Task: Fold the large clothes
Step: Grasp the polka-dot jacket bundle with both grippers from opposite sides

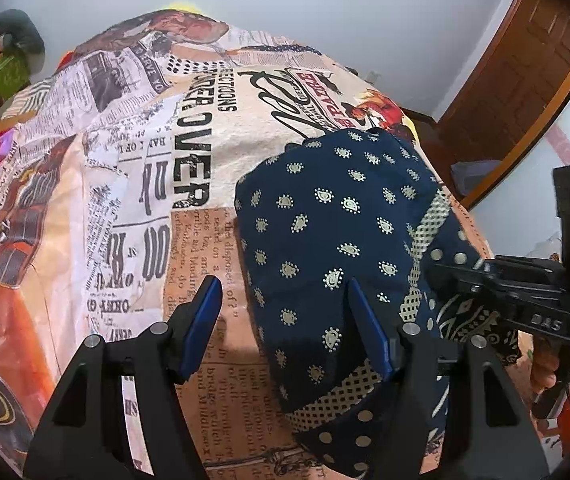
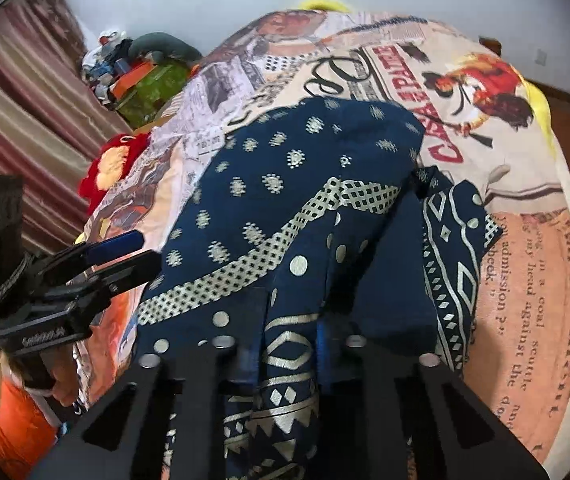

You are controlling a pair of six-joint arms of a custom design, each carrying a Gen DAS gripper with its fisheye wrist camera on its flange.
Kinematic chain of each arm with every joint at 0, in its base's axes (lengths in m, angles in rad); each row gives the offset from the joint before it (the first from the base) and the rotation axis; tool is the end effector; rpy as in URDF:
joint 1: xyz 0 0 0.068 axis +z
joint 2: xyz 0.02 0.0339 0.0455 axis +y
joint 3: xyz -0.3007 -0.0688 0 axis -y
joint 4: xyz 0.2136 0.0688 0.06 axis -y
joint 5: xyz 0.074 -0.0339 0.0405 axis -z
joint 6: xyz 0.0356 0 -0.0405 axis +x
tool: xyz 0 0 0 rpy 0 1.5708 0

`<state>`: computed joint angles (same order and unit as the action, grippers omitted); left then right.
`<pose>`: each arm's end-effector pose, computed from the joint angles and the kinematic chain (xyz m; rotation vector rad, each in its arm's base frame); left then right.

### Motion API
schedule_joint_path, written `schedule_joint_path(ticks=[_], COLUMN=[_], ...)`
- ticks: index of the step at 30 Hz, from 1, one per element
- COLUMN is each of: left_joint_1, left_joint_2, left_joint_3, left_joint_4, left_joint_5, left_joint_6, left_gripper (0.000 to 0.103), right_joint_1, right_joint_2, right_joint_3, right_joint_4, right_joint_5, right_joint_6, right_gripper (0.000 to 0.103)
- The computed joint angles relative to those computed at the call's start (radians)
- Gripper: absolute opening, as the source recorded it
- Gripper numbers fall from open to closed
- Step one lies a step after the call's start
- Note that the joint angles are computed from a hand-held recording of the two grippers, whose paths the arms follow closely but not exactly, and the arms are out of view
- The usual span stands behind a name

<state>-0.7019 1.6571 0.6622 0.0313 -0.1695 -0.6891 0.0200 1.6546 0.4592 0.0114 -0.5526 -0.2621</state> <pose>0.2137 -0.1728 0.1770 -0.0515 2.5492 -0.3454 0.2182 0.0231 0.1398 -0.5118 2.5705 0.6747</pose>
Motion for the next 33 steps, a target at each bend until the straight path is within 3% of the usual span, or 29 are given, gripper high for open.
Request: schedule_joint_path(ticks=[7,11,13,16,21,23,26,27,28,33], left_joint_1=[-0.07,-0.131,-0.171,-0.223,-0.208,-0.211,-0.239,-0.249,-0.258,-0.261], left_joint_2=[0.023,0.096,0.148,0.193,0.163,0.15,0.12,0.106,0.095,0.014], left_joint_3=[0.036,0.081,0.119,0.158,0.125,0.115,0.109,0.107,0.108,0.088], left_joint_4=[-0.01,-0.004,-0.023,-0.056,-0.039,-0.04,-0.067,-0.082,-0.096,-0.124], left_joint_5=[0.034,-0.013,-0.082,-0.175,-0.145,-0.147,-0.184,-0.199,-0.214,-0.243], left_joint_6=[0.01,0.003,0.0,0.011,-0.006,-0.011,-0.007,-0.004,-0.004,0.003], left_gripper=[0.065,0.07,0.081,0.084,0.084,0.084,0.083,0.083,0.083,0.083], right_joint_1=[-0.093,-0.172,-0.206,-0.243,-0.267,-0.281,-0.308,-0.324,-0.352,-0.399], right_joint_2=[-0.177,-0.123,-0.057,-0.007,-0.071,-0.111,-0.187,-0.21,-0.248,-0.307], right_joint_3=[-0.078,-0.109,-0.113,-0.119,-0.144,-0.138,-0.133,-0.135,-0.134,-0.084], right_joint_4=[-0.076,-0.046,-0.015,0.002,-0.019,-0.07,-0.127,-0.136,-0.158,-0.254], right_joint_5=[-0.003,0.014,0.015,-0.009,-0.002,0.009,0.038,0.035,0.019,-0.023], right_joint_6=[-0.138,-0.208,-0.222,-0.232,-0.279,-0.3,-0.307,-0.316,-0.337,-0.355], right_gripper=[0.007,0.007,0.007,0.008,0.008,0.014,0.044,0.058,0.065,0.074])
